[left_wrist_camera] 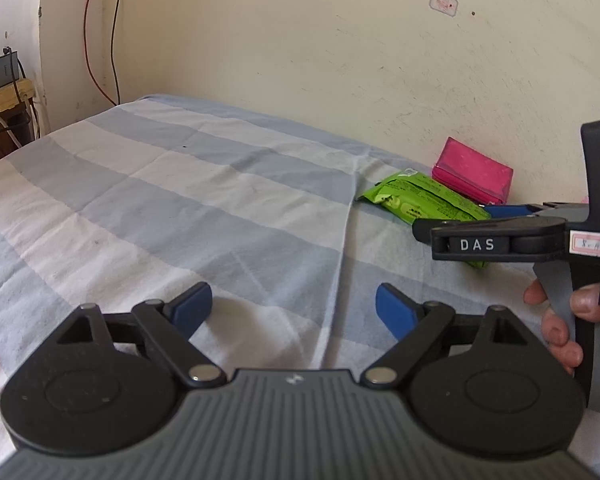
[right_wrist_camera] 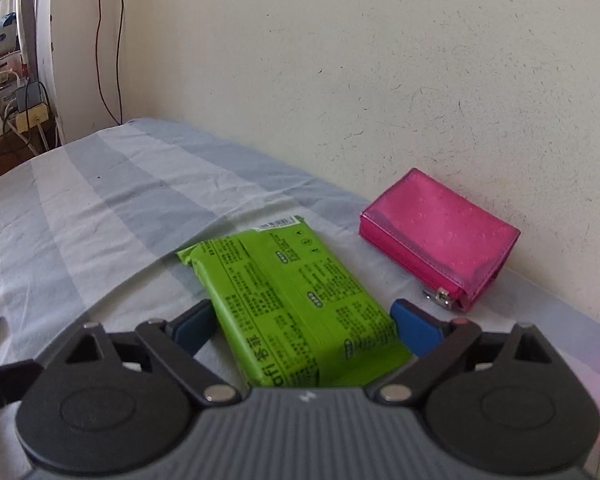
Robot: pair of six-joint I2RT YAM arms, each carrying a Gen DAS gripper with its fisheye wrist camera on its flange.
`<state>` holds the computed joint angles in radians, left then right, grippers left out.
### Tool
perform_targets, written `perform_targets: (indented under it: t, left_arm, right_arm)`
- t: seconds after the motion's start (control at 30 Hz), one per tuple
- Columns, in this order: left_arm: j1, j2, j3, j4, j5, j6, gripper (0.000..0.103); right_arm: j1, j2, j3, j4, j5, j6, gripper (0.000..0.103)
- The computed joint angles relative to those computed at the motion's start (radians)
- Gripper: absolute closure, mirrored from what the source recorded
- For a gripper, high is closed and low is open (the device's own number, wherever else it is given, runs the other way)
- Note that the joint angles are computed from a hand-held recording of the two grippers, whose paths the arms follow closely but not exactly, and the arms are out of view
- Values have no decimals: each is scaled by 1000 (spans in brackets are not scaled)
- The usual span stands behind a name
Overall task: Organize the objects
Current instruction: 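Close the right tool on the lime wipes pack, then lift the lime wipes pack with the right tool toward the pink tin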
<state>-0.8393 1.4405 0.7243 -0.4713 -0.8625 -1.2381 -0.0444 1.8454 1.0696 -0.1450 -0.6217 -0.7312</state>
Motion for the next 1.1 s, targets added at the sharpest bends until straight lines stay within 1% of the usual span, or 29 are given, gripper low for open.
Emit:
perform_targets:
  t: [0.1, 0.17, 0.2, 0.27, 0.37, 0.47, 0.5, 0.53, 0.57, 0.67, 0.77, 0.9, 1.0, 1.1]
  left_arm:
    - [0, -1, -1, 2, -1, -3, 12]
    - [2, -3, -4, 7, 0, -4, 12]
    - [2, -3, -4, 10, 0, -4, 12]
    - [3, -2, -4, 13, 0, -2, 12]
    - [4, -7, -10, 21, 2, 4, 12]
    - [4, -12, -15, 26, 2, 6, 12]
    - [4, -16, -17, 27, 3, 7, 12]
    - [5, -18, -18, 28, 4, 9, 12]
    - [5, -21, -20, 30, 5, 12, 12]
    - [1, -22, -19, 30, 7, 16, 11]
    - [-6, -23, -18, 30, 7, 23, 10]
    - [-8, -23, -19, 38, 9, 34, 9]
    - [-11, -28, -27, 49, 10, 45, 9]
    - [-11, -33, -33, 55, 9, 46, 9]
  right_arm:
    - [-18, -33, -50, 25, -11, -10, 17]
    - [-28, -64, -85, 29, -19, -20, 17]
    - [-51, -101, -123, 16, -35, -52, 17]
    - [-67, -123, -147, 9, -45, -72, 17]
    - [-121, -184, -201, -42, -84, -134, 17]
    - [-193, -250, -252, -113, -127, -229, 17]
    - [-221, -266, -253, -161, -138, -274, 17]
    - [-280, -308, -272, -248, -156, -365, 17]
    - [-289, -301, -268, -256, -174, -382, 17]
    - [-396, -339, -283, -405, -217, -569, 16]
    - [-523, -342, -279, -558, -262, -773, 15]
    - [-689, -282, -214, -774, -283, -980, 13]
    - [-789, -236, -164, -897, -293, -1070, 11]
    - [-857, -192, -127, -982, -290, -1140, 10]
